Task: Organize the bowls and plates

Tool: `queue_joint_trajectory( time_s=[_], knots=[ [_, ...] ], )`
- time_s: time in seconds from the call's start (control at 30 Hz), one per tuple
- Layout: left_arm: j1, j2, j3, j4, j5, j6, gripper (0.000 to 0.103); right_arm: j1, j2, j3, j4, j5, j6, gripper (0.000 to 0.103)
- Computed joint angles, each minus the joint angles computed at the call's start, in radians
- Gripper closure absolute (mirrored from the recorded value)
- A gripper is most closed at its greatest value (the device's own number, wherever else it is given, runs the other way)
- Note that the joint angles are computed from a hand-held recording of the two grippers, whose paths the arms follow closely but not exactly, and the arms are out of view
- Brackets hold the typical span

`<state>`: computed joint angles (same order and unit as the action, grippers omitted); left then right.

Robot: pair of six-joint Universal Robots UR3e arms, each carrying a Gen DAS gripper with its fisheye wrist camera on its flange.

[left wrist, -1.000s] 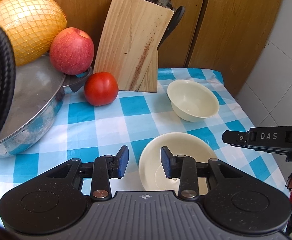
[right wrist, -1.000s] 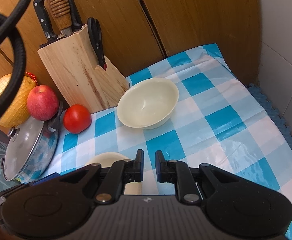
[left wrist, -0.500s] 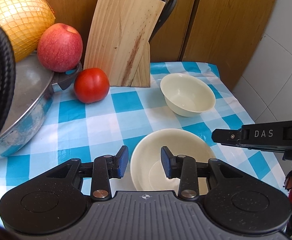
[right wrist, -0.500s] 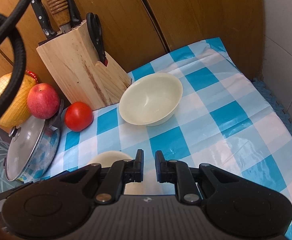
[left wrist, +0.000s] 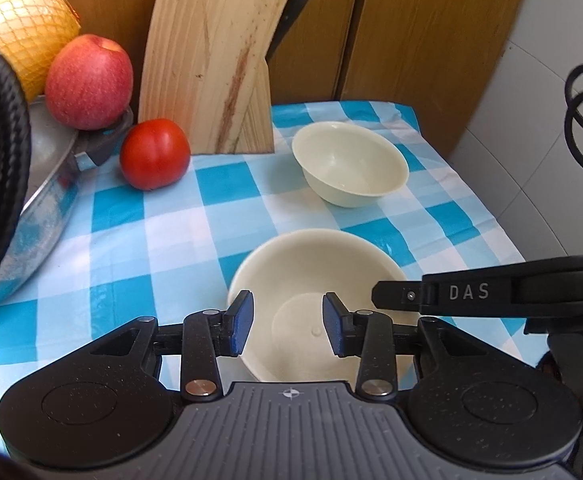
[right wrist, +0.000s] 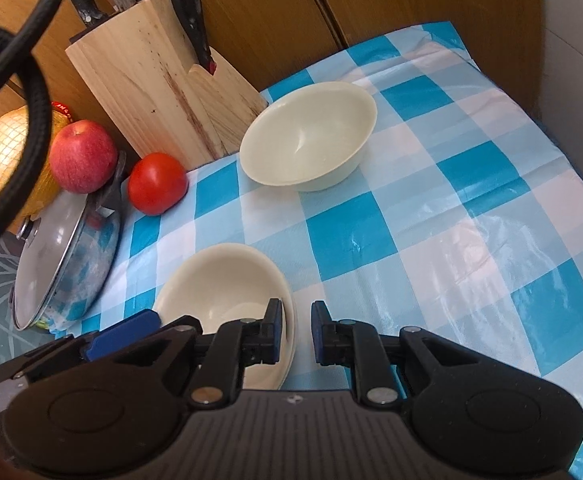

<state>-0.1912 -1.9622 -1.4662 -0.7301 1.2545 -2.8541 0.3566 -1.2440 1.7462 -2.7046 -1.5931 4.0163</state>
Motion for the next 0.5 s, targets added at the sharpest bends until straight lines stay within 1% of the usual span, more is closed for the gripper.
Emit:
queue_joint_trajectory(
  time_s=[0.03, 0.1, 0.13, 0.23, 0.3, 0.5],
  knots=[
    [0.0, -0.005, 0.006, -0.013, -0.003, 0.004, 0.057, 0.004, 0.003, -0.006, 0.005, -0.005, -0.003, 0.087],
    [0.001, -0.02, 0.024, -0.055, -0.016, 0.008, 0.058, 0.002, 0.008, 0.0, -0.013, 0.011, -0.005, 0.092],
    [0.004, -0.025, 0.028, -0.068, -0.03, 0.01, 0.06, -0.001, 0.008, 0.006, -0.022, 0.023, 0.0, 0.093],
    [0.014, -0.028, 0.044, -0.117, -0.099, 0.027, 0.066, -0.004, -0.006, 0.022, -0.03, 0.032, -0.002, 0.094],
    [0.009, -0.021, 0.036, -0.109, -0.124, 0.036, 0.065, -0.005, -0.02, 0.035, -0.034, 0.028, -0.003, 0.094],
    [-0.011, -0.006, 0.012, -0.046, -0.081, 0.034, 0.064, -0.02, -0.057, 0.056, -0.004, -0.004, -0.016, 0.095]
  ],
)
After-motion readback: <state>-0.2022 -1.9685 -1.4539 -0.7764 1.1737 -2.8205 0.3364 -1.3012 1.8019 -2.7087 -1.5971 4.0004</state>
